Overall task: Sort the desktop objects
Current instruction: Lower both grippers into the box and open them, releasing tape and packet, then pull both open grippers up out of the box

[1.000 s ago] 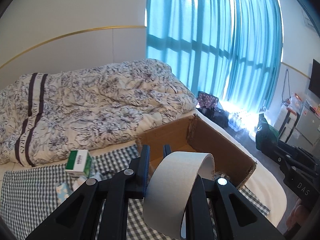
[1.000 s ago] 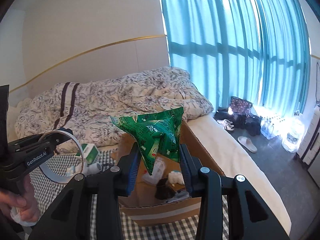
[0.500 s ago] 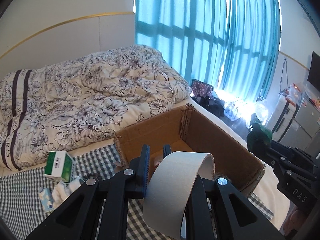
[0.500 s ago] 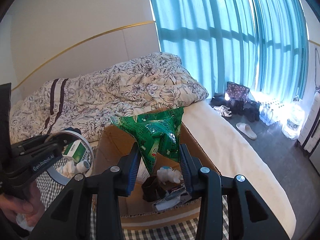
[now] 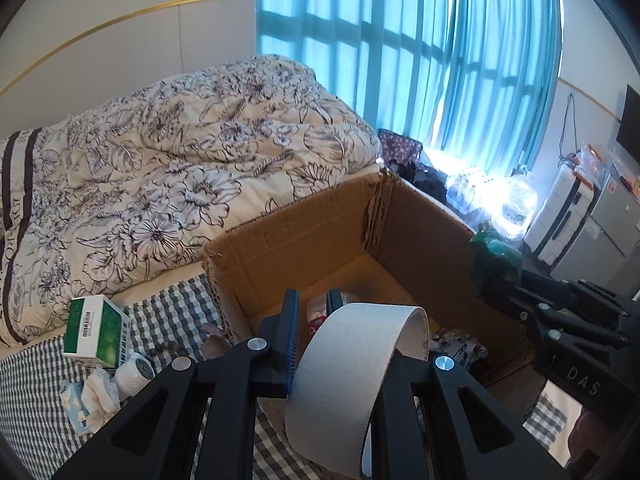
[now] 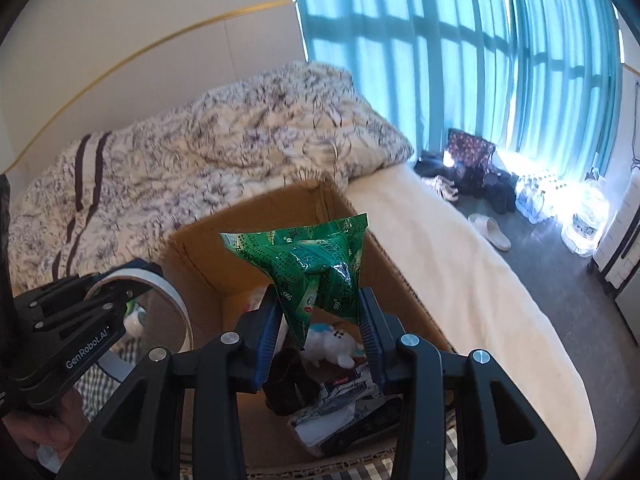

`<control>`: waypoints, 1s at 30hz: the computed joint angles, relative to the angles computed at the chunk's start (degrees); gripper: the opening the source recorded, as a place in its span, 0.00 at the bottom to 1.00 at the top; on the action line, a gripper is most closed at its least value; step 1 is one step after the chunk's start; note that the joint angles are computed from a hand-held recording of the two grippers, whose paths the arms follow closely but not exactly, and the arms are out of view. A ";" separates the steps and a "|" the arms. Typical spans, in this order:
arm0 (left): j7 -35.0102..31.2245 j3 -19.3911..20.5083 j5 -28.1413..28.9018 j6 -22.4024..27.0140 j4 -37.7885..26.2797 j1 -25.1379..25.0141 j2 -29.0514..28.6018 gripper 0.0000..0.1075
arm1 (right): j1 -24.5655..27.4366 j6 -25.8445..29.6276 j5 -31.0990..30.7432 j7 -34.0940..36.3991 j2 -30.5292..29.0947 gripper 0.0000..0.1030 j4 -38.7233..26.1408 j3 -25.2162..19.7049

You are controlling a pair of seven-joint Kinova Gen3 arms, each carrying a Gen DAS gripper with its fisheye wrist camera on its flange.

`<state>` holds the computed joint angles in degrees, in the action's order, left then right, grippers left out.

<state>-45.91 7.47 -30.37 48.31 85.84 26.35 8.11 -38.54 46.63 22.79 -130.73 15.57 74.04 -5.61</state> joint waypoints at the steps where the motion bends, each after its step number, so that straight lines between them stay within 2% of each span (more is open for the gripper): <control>1: -0.56 0.06 0.62 0.16 -0.23 -0.26 0.41 0.13 | 0.25 0.24 -0.53 0.47 0.47 0.36 -0.29 -0.17; 6: -3.21 -0.18 3.87 1.96 -1.62 -0.66 2.28 0.17 | -0.10 1.82 -1.51 1.07 2.02 0.39 -1.28 0.25; 8: -4.43 -0.24 5.09 2.40 -1.82 -0.78 2.56 0.29 | -0.17 2.14 -1.70 0.35 2.06 0.39 -1.32 0.51; 10: -4.48 -0.51 5.39 2.09 -1.55 -0.66 2.38 0.36 | -0.14 2.36 -1.75 0.03 2.11 0.39 -1.18 0.65; 11: -4.59 -0.57 5.53 2.12 -1.55 -0.63 2.31 0.44 | -0.21 2.48 -1.72 -0.21 2.17 0.39 -1.35 0.69; 16: -4.04 -0.58 4.68 2.14 -1.25 -0.12 1.56 0.48 | -0.76 1.47 -0.36 -1.76 1.31 0.42 -0.65 0.95; 19: -4.07 -0.30 4.56 2.13 -1.27 -0.05 0.75 0.61 | -1.35 1.05 1.03 -3.16 0.73 0.46 -0.42 1.03; 21: -4.22 0.04 4.27 2.19 -1.23 0.02 0.14 0.65 | -1.70 0.64 2.12 -4.36 0.13 0.49 0.01 1.07; 23: -5.17 0.52 4.04 3.46 -2.01 0.21 0.11 0.80 | -1.79 0.13 2.90 -5.32 -0.63 0.49 0.58 0.89; 28: -3.12 1.06 0.62 4.39 -1.83 1.69 -1.13 0.93 | -2.13 0.13 4.83 -6.74 -2.05 0.53 1.29 0.12; 30: -1.63 1.40 -0.85 4.60 -1.50 2.07 -1.89 0.94 | -2.26 0.24 5.61 -7.31 -2.57 0.53 1.55 -0.14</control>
